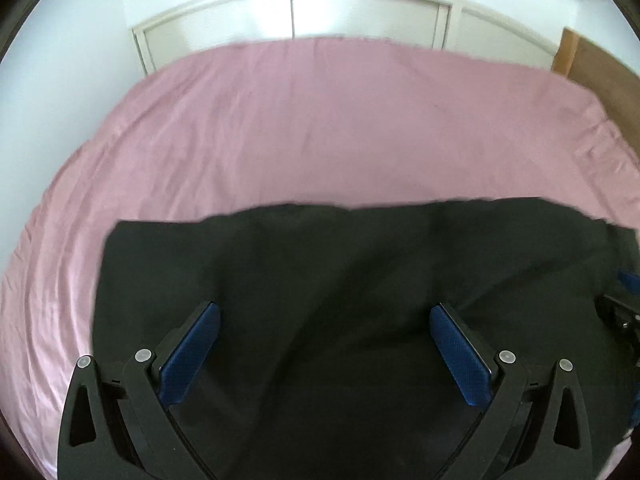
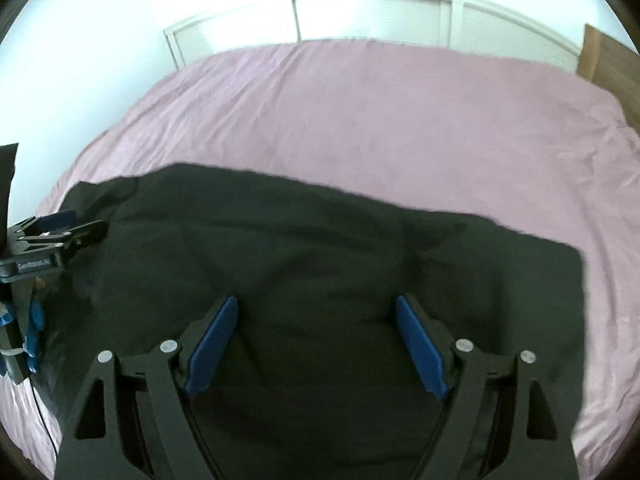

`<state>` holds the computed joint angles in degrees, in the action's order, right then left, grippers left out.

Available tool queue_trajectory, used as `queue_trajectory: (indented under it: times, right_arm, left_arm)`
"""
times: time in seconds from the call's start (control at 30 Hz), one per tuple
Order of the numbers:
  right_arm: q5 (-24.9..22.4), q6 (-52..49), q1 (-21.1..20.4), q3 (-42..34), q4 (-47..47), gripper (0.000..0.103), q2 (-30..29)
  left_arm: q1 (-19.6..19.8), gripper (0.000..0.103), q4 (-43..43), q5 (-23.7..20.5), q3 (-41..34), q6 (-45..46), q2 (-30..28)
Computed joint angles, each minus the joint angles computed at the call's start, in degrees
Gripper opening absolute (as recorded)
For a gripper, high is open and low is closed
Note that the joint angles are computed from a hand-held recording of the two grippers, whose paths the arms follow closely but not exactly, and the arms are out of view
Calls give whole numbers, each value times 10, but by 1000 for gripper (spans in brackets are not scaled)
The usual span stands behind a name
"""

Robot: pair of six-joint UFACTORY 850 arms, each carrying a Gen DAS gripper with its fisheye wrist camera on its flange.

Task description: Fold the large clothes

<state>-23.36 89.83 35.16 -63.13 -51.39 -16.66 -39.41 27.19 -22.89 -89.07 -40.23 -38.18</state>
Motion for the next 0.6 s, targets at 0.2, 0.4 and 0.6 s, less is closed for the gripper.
queue_trajectory:
  times: [0.2,0.4,0.6]
  right_arm:
    - [-7,-15,-51,41,36,87,15]
    - [-65,-19,-84,101,68,87,70]
    - [-43,27,-25,156,-17,87,148]
  left_arm:
    - [38,102,-64,-11,-25,31,-31]
    - [62,102,-55,-19,4,18,0]
    - [60,102,-40,51,134,29,111]
